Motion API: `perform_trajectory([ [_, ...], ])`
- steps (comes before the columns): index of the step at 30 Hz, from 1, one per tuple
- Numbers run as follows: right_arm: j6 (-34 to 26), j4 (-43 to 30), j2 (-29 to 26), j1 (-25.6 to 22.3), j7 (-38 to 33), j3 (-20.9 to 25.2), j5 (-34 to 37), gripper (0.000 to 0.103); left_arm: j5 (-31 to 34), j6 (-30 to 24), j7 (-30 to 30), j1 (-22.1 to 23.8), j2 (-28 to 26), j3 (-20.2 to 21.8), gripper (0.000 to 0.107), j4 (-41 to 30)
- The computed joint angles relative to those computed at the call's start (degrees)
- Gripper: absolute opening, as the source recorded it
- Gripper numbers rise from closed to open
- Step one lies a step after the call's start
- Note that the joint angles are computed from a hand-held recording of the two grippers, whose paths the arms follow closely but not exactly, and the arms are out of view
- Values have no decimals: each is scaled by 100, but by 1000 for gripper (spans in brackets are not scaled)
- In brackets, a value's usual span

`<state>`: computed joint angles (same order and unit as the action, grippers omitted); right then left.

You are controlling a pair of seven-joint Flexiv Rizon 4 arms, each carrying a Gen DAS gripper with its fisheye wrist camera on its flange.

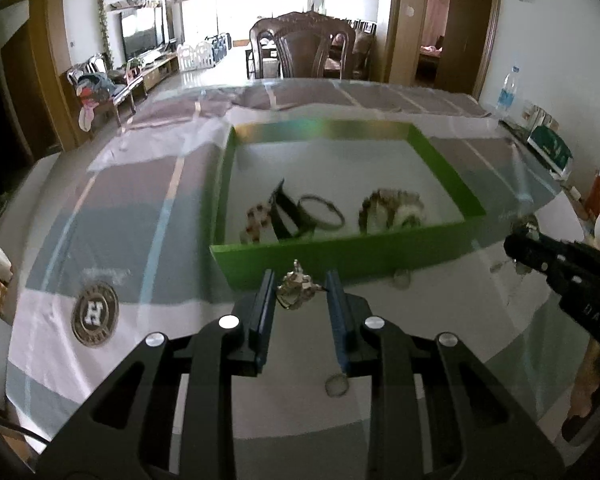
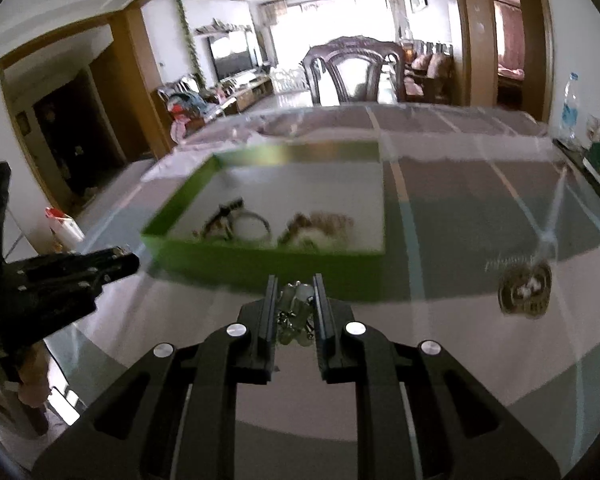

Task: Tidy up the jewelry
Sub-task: 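Carry the charms into the green box and open both tools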

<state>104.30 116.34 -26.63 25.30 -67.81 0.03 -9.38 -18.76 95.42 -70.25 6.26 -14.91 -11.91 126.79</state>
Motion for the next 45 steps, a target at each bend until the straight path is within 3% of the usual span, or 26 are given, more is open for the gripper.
perform_trajectory([
  [3, -215, -450, -120, -292, 6, 281, -209, 17, 210, -211, -133, -445, -89, 562, 26, -434],
  [5, -425, -795, -249, -414, 44, 425, -326, 17, 232, -410, -153, -518, -213, 680, 26, -748],
  [9, -966, -1570, -672, -191, 154, 208, -573, 17, 522, -895, -509, -960, -727, 1329, 26, -1581],
  [12, -1456, -2113, -1067, -379, 136, 510, -669, 17, 788, -1236, -829, -1134, -1089, 1657, 26, -2059],
  [17, -1923, -2639, -1500, -462, 196, 667, -618, 17, 982, -1451, -964, -1055, -1401, 1606, 26, -2374],
  [20, -1882, -2623, -1533, -280, 326, 407, -654, 17, 1024, -1365, -1027, -1009, -1473, 1559, 27, -2402],
  [21, -1805, -2589, -1527, -155, 435, 212, -686, 21, 1011, -1286, -1065, -988, -1494, 1537, 32, -2398],
  [22, -1755, -2552, -1511, -72, 520, 71, -719, 35, 1010, -1264, -1093, -985, -1506, 1537, 49, -2408],
  [23, -1688, -2501, -1492, -40, 571, 10, -737, 42, 1017, -1162, -1129, -983, -1514, 1540, 57, -2389],
  [24, -1561, -2421, -1458, -17, 631, -54, -734, 49, 1050, -1034, -1163, -1002, -1515, 1576, 57, -2356],
  [27, -1362, -2166, -1296, -285, 601, 236, -653, 50, 1057, -1005, -1108, -947, -1431, 1529, 58, -2240],
  [31, -1171, -1525, -926, -723, 390, 758, -507, 50, 941, -722, -874, -667, -1009, 1223, 63, -1533],
  [34, -1129, -956, -668, -774, 319, 830, -439, 50, 958, -402, -737, -576, -662, 1125, 67, -830],
  [37, -1194, -752, -689, -820, 270, 958, -404, 50, 767, -119, -451, -106, -411, 534, 67, -112],
  [39, -1302, -775, -786, -672, 371, 841, -385, 50, 673, 49, -253, 241, -342, 84, 67, 281],
  [45, -1505, -1102, -1126, -160, 735, 413, -459, 50, 717, 258, -252, 333, -377, -106, 67, 646],
])
